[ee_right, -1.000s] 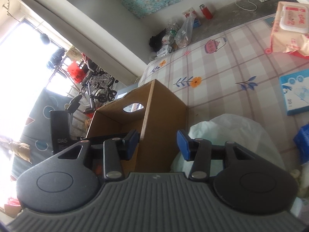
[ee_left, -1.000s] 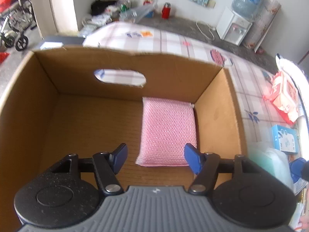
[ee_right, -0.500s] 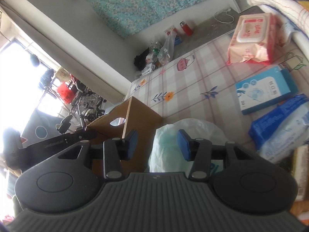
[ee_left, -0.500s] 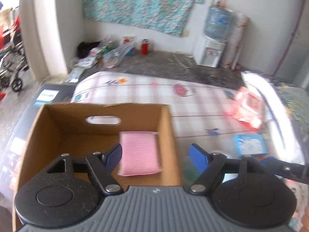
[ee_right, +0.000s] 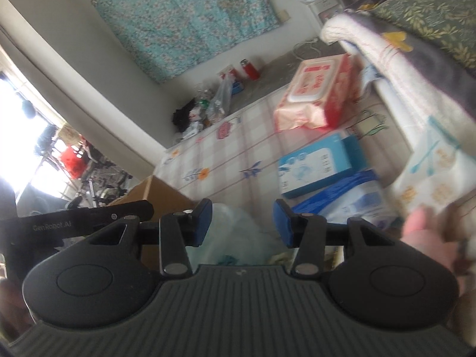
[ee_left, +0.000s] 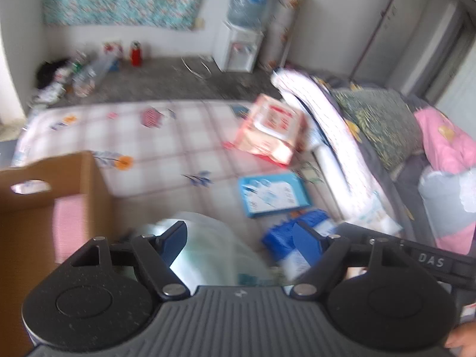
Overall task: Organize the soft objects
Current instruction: 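Reach the left tool to the blue bandage box and grasp it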
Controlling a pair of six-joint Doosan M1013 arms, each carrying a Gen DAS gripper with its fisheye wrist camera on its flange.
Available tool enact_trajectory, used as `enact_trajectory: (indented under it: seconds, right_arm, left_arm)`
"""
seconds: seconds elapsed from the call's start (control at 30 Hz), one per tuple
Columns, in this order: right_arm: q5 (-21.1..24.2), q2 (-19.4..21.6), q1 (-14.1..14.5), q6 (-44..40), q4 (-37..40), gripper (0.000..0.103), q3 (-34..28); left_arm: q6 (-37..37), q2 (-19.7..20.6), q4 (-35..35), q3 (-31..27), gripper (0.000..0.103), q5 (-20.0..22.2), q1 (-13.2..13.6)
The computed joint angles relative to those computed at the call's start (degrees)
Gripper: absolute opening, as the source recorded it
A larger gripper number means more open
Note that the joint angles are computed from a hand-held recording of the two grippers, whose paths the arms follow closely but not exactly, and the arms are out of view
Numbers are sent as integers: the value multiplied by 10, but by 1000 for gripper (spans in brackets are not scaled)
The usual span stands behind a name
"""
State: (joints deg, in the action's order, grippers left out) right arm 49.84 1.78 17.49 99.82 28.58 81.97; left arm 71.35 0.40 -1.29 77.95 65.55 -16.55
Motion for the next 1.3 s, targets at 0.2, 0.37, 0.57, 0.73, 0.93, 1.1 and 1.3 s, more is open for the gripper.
enact_trajectory:
  seconds: [0.2,0.37,0.57,0.73,0.93,1.1,1.3]
  right_arm:
    - [23,24,-26,11,-62,46,-20]
    - [62,75,-44,25,-78,46,-64]
    - [113,142,-53,38,-79,45,-120]
    - [135,184,-52,51,-74,44,-150]
    - [137,209,-48,56,-86,44,-175]
    - [146,222,-49,48,-82,45,-187]
    - [163,230,-54,28,-28,45,-192]
  left_arm:
    - [-23,49,-44,-36,77,40,-7]
    - [-44,90,-66,-56,65,60,-10]
    - [-57,136,-79,-79,45,83,-5]
    - [-63,167,-81,-97,33,106,-2]
    - [-62,180,-76,-99,31,120,0]
    - [-73,186,-48,-103,29,115,-2]
    - [-115,189,-14,-107,30,107,2]
